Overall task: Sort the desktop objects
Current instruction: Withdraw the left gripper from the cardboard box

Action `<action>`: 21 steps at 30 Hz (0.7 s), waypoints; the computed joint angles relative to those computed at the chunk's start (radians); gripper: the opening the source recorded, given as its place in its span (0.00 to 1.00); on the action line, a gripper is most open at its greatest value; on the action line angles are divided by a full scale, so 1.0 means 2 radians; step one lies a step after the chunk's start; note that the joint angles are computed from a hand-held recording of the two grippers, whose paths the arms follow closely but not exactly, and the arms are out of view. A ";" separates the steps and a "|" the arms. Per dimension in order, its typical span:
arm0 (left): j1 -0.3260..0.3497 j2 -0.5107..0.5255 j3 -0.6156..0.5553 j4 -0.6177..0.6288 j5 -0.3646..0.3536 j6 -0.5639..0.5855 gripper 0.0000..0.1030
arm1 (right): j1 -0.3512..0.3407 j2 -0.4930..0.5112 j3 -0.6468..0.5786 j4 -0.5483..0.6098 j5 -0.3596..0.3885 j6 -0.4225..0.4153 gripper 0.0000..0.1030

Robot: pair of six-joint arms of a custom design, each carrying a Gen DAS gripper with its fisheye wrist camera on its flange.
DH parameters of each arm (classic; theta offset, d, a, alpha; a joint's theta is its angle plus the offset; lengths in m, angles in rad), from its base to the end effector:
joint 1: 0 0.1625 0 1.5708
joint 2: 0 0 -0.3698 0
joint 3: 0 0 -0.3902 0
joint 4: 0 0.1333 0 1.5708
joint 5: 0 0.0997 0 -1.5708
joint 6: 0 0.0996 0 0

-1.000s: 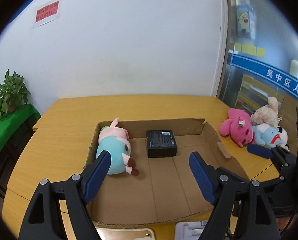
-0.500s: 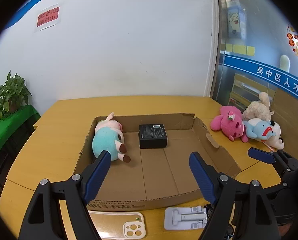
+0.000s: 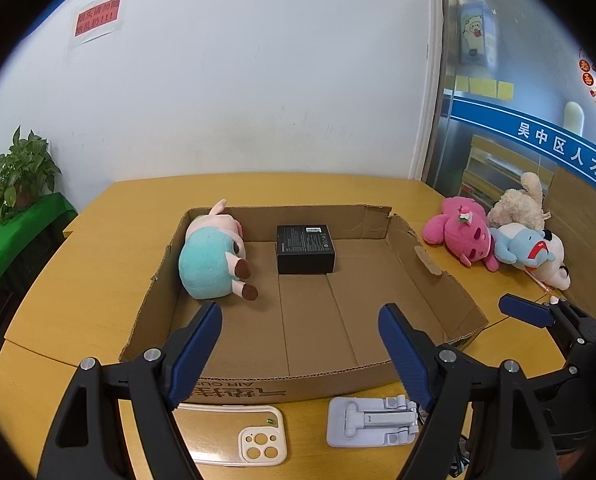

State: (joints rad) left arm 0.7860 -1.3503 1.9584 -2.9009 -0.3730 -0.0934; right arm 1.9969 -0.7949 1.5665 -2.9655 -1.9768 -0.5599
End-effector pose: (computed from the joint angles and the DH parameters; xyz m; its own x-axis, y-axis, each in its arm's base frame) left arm -0.1934 -0.5135 0.3391 -0.7392 -0.2267 -0.6342 0.4634 0.5121 -0.7232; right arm 0.3637 -0.5740 0.1383 -0.6113 -0.5367 0.5817 -0.7793 0.5363 -0.3241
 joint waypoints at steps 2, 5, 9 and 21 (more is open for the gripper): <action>0.002 -0.001 0.002 0.002 -0.001 -0.003 0.78 | -0.002 0.002 0.001 0.001 0.002 0.002 0.98; 0.004 -0.005 0.004 0.007 -0.005 -0.010 0.78 | -0.003 0.003 0.002 -0.001 0.002 0.003 0.98; 0.008 -0.007 0.003 0.015 -0.004 -0.012 0.78 | -0.003 0.006 0.002 -0.003 0.003 0.001 0.98; 0.014 -0.002 -0.002 0.020 -0.016 -0.014 0.78 | -0.005 0.007 0.001 -0.001 0.006 0.001 0.98</action>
State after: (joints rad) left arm 0.8147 -1.3544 1.9542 -2.8615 -0.4043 -0.1216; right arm 1.9862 -0.7800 1.5695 -2.9671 -1.9640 -0.5586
